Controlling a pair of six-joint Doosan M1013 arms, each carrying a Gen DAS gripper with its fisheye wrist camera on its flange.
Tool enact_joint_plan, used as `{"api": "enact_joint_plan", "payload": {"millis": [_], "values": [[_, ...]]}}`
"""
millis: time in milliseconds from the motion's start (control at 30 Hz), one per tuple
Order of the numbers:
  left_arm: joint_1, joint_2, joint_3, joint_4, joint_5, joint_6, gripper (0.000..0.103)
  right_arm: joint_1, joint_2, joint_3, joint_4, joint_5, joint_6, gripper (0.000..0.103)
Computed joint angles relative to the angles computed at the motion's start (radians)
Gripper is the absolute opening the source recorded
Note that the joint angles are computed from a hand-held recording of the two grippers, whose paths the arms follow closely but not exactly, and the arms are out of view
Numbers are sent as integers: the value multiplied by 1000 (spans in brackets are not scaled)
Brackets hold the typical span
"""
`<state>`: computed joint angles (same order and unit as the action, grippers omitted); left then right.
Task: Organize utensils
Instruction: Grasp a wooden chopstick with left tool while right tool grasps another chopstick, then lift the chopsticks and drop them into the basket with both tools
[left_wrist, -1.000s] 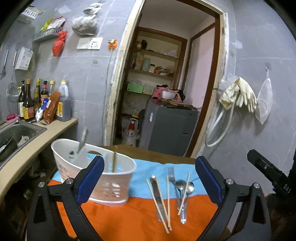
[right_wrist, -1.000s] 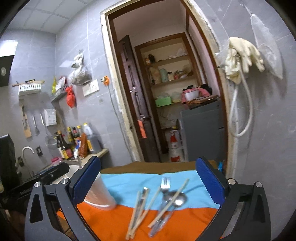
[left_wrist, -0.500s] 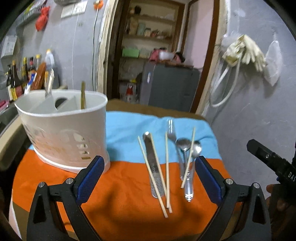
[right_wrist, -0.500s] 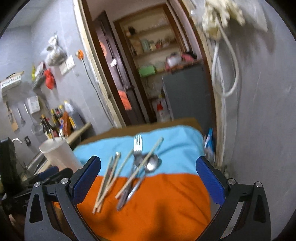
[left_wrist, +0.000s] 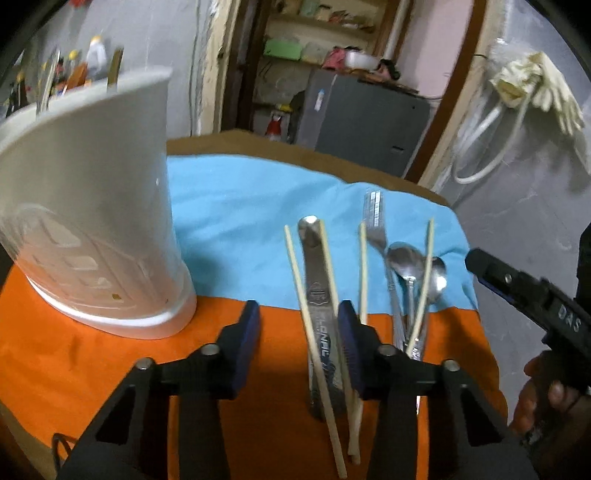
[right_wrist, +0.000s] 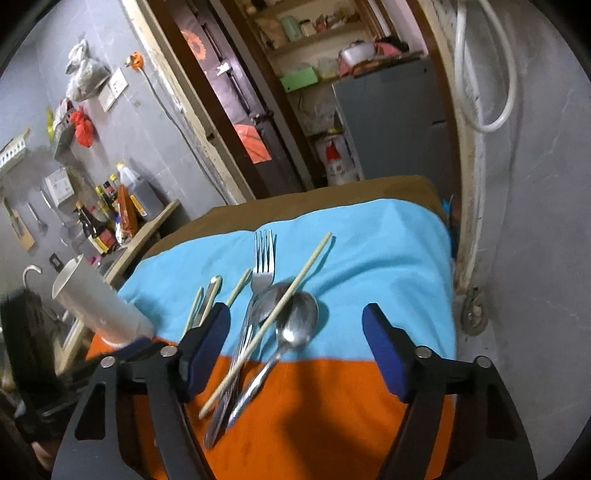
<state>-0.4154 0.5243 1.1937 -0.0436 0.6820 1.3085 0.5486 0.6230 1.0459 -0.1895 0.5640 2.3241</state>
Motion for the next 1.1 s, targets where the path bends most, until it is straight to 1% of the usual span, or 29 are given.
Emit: {"api": "enact_joint_plan", "payload": {"millis": [67,100,133,167,267,400,500,533,567,600,633,700,733,767,833,933,1033,1100], "values": [[8,14,-20,-24,33,-15,25,-11,21,-31,58,17,-42,60],[12,19,-26,-37,49,-17,23,-18,31,-47,94,25,-66,58],[16,27,-38,-51,70,-20,19,-23,43,-65,120,39,-83,52],[22,34,-46,-75,83,-17,18,-25,53,-82,137,54,-91,47],[26,43,-65,-90,100,-21,17,-40,77,-116,224,80,-132,41],[35,57,-94,-129,131,-18,17,-59,91,-128,340,84,-164,37],[36,63,-112,-129,162,-18,17,-70,99,-136,404,93,-177,33],[36,63,-113,-125,168,-19,17,-73,101,-137,423,97,-174,30],[36,61,-113,-124,170,-15,16,-76,102,-141,432,99,-168,24],[36,61,-112,-132,172,-4,13,-78,101,-136,441,95,-161,20],[38,60,-111,-154,171,21,3,-80,100,-133,457,91,-160,13],[35,59,-111,-159,171,44,2,-84,97,-120,504,69,-172,10],[35,53,-101,-167,165,55,2,-85,90,-104,534,46,-184,8],[37,48,-92,-181,158,61,2,-85,91,-104,546,40,-188,5],[41,32,-66,-211,138,77,2,-81,83,-94,557,20,-207,5],[48,-7,-10,-259,79,118,2,-71,67,-80,550,-12,-224,4],[47,-53,51,-290,11,175,2,-60,49,-64,514,-36,-209,3],[42,-77,80,-299,-30,209,2,-48,35,-51,465,-56,-179,3]]}}
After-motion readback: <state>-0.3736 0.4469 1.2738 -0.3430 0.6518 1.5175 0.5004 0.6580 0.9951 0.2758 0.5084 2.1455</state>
